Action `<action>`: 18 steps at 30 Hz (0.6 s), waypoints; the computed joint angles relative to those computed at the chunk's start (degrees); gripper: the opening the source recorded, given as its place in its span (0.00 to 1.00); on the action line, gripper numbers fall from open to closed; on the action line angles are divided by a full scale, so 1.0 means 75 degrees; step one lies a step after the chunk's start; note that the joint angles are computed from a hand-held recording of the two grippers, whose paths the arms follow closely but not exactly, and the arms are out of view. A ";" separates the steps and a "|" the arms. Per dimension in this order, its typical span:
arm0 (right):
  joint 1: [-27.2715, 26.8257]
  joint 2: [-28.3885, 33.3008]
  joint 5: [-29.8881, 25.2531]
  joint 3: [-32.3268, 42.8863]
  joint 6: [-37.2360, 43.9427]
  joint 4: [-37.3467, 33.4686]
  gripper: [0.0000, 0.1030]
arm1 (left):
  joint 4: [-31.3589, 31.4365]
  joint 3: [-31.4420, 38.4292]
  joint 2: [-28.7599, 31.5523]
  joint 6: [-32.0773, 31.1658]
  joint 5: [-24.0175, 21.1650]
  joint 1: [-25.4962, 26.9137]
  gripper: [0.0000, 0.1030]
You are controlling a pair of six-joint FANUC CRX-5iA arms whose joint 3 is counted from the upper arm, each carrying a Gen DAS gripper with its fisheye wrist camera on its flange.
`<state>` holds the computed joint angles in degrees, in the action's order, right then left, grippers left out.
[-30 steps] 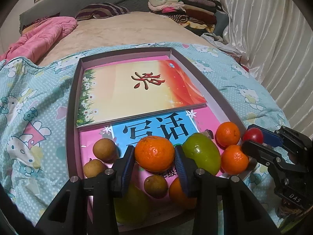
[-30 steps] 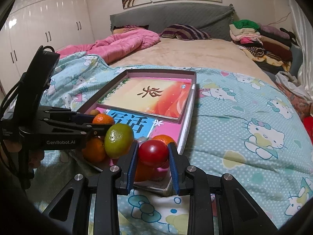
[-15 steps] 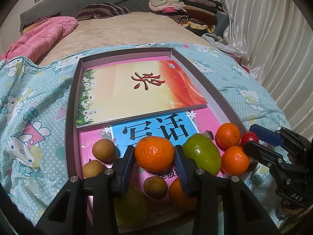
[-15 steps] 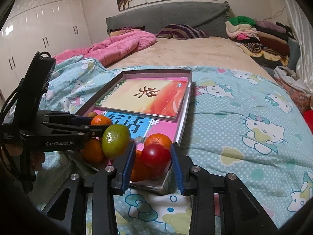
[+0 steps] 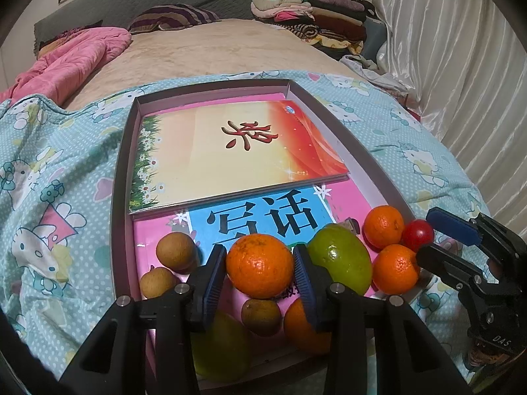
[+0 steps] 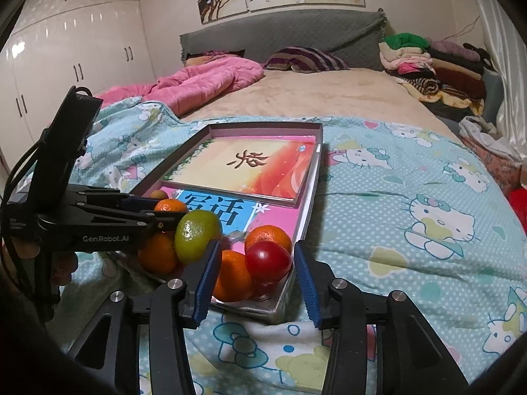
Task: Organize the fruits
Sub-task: 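Open the left tool over the workbook while the right releases the tomato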
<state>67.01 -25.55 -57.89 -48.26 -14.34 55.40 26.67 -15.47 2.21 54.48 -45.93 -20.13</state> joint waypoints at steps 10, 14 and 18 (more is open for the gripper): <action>0.0044 -0.0020 -0.0111 -0.0020 -0.0104 0.0056 0.56 | 0.0035 -0.0066 -0.0072 -0.0054 0.0004 0.0022 0.41; 0.0058 0.0002 -0.0150 0.0003 -0.0074 0.0027 0.56 | 0.0063 -0.0101 -0.0119 -0.0064 -0.0018 0.0044 0.41; 0.0092 0.0004 -0.0187 0.0002 -0.0077 0.0037 0.57 | 0.0084 -0.0135 -0.0177 -0.0048 -0.0016 0.0039 0.42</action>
